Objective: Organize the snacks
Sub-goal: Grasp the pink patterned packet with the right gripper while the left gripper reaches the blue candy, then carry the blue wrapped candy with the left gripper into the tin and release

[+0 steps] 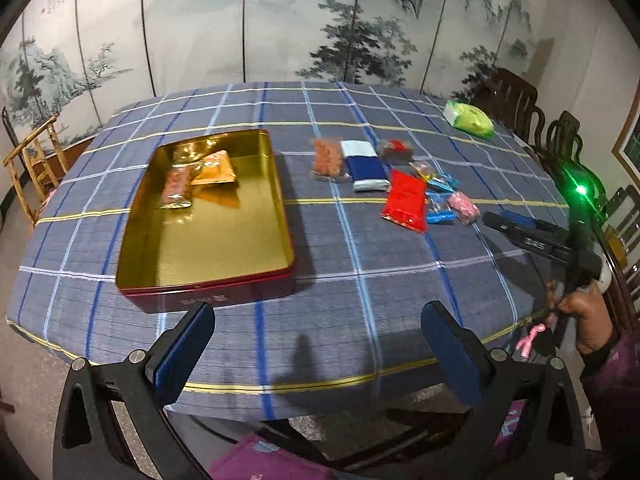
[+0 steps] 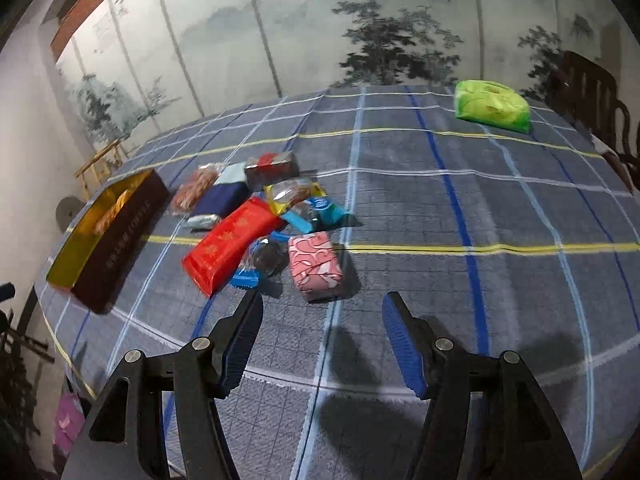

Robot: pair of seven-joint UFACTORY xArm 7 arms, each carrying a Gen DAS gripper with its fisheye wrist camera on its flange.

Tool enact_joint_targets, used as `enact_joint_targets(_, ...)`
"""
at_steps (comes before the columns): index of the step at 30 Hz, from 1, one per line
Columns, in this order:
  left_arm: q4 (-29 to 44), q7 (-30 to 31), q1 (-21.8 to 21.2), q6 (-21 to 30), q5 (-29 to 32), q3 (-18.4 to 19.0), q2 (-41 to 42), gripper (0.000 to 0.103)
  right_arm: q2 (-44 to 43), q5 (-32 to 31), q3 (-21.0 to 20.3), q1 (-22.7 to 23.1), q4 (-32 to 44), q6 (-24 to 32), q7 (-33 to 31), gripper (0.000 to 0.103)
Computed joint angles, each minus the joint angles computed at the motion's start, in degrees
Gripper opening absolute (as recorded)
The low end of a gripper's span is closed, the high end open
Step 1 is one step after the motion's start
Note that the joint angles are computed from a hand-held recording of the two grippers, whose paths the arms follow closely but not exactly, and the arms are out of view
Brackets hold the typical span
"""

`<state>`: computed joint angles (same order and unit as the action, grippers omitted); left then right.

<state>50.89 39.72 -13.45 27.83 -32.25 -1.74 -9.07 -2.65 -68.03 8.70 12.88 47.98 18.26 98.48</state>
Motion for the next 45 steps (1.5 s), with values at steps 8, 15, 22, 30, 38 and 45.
enact_joint_targets(8, -0.1, -3.9, -1.3, -1.4, 5.7, -2.1, 0.2, 0.102, 8.6, 1.9, -3.4, 0.2, 6.4, -3.0, -6.7, 0.061)
enact_joint_targets(15, 8.7, 1.0, -3.4, 4.7, -0.9, -3.2, 6.3, 0.102, 11.0, 9.2, -6.7, 3.1, 8.4, -2.7, -19.3, 0.030)
enact_joint_targets(22, 22.7, 9.4, -3.5, 13.6, -7.8, -8.3, 18.0, 0.102, 2.1, -0.2, -7.6, -0.8, -0.5, 4.1, -8.1, 0.030)
enact_joint_targets(30, 37.8, 3.9, -4.1, 19.7, -2.8, -12.0, 33.2, 0.070, -2.8, -6.3, -5.1, -8.7, -6.0, 0.2, 0.4, 0.030)
enact_joint_targets(38, 45.4, -5.7, -5.8, 21.0, 5.1, -12.4, 40.4, 0.062, -3.7, -18.2, -5.3, -12.0, -6.9, -6.4, 14.4, 0.030)
enact_joint_targets(45, 50.0, -12.6, -7.2, 21.3, 11.3, -11.8, 44.7, 0.063, -3.7, -22.1, -5.6, -11.3, -6.5, -6.8, 17.8, 0.030)
